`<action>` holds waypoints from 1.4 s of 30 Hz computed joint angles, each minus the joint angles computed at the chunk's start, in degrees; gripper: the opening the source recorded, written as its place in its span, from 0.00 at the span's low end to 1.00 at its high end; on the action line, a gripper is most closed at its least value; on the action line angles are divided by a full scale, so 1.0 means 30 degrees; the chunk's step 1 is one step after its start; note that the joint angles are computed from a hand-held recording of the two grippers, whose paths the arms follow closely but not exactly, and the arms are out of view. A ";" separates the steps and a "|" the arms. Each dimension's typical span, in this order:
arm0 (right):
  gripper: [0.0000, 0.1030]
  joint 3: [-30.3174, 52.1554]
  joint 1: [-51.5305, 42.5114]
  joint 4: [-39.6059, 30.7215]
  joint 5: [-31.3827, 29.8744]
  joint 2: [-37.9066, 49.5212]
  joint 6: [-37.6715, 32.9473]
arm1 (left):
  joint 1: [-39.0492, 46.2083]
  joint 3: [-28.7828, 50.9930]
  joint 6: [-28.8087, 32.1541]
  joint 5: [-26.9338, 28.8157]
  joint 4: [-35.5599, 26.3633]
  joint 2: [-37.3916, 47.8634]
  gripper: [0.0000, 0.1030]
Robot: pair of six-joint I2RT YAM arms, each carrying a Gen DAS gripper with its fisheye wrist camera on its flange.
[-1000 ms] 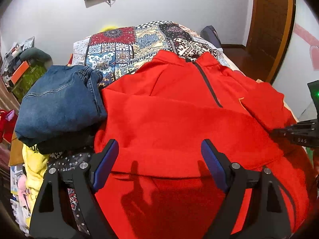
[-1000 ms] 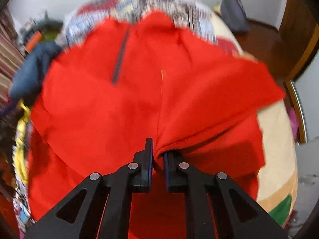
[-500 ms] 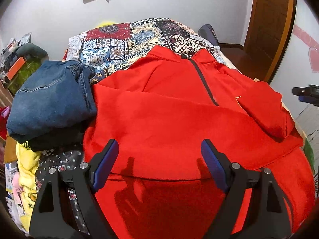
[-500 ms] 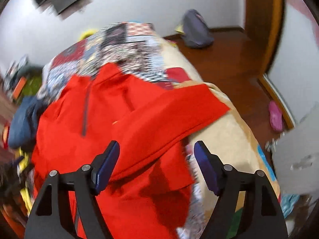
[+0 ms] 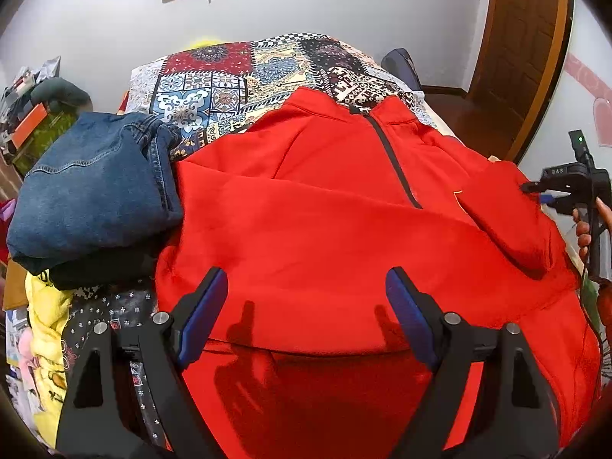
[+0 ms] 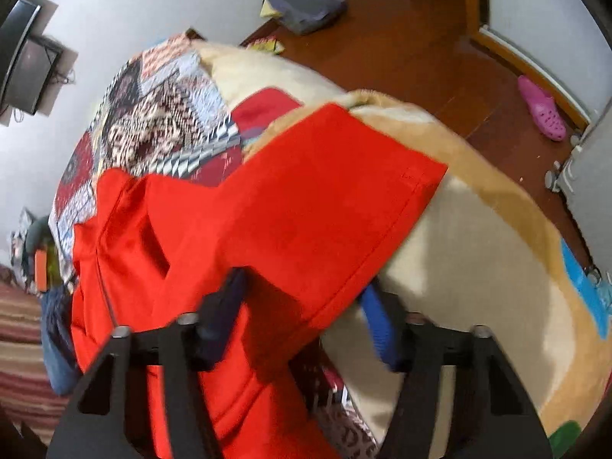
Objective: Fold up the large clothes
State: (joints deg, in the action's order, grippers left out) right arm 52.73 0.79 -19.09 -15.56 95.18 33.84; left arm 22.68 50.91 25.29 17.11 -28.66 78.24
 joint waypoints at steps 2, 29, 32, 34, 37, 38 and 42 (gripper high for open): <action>0.08 -0.0010 0.0234 -0.0212 -0.0018 -0.0780 0.0085 | 0.0126 0.0006 0.0033 0.0068 -0.0009 -0.0063 0.82; 0.07 0.7851 1.4503 -0.5130 0.7143 -0.0309 -0.1770 | 0.6268 0.2129 0.3791 0.4089 -0.4227 -0.1024 0.82; 0.21 0.7111 1.3740 -0.5766 0.7039 -0.0669 -0.2208 | 0.5268 0.1863 0.3204 0.3609 -0.3796 -0.1238 0.82; 0.37 0.6029 1.3116 -0.5725 0.7420 -0.1678 -0.2352 | 0.4284 0.1856 0.2743 0.3285 -0.3676 -0.1339 0.82; 0.53 0.3986 1.1899 -0.5569 0.8150 -0.3812 -0.2849 | 0.2117 0.1736 0.1843 0.2498 -0.3236 -0.1645 0.82; 0.53 0.3449 1.1474 -0.5739 0.8288 -0.4459 -0.3036 | 0.1298 0.1717 0.1502 0.2123 -0.3039 -0.1710 0.82; 0.54 0.1743 0.9326 -0.6208 0.8226 -0.6313 -0.3748 | -0.2666 0.1971 0.0113 0.0360 -0.2134 -0.1403 0.82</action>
State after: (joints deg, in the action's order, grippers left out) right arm 57.96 28.77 -37.71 9.12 76.24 22.60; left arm 14.68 56.83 25.63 18.19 -35.07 74.03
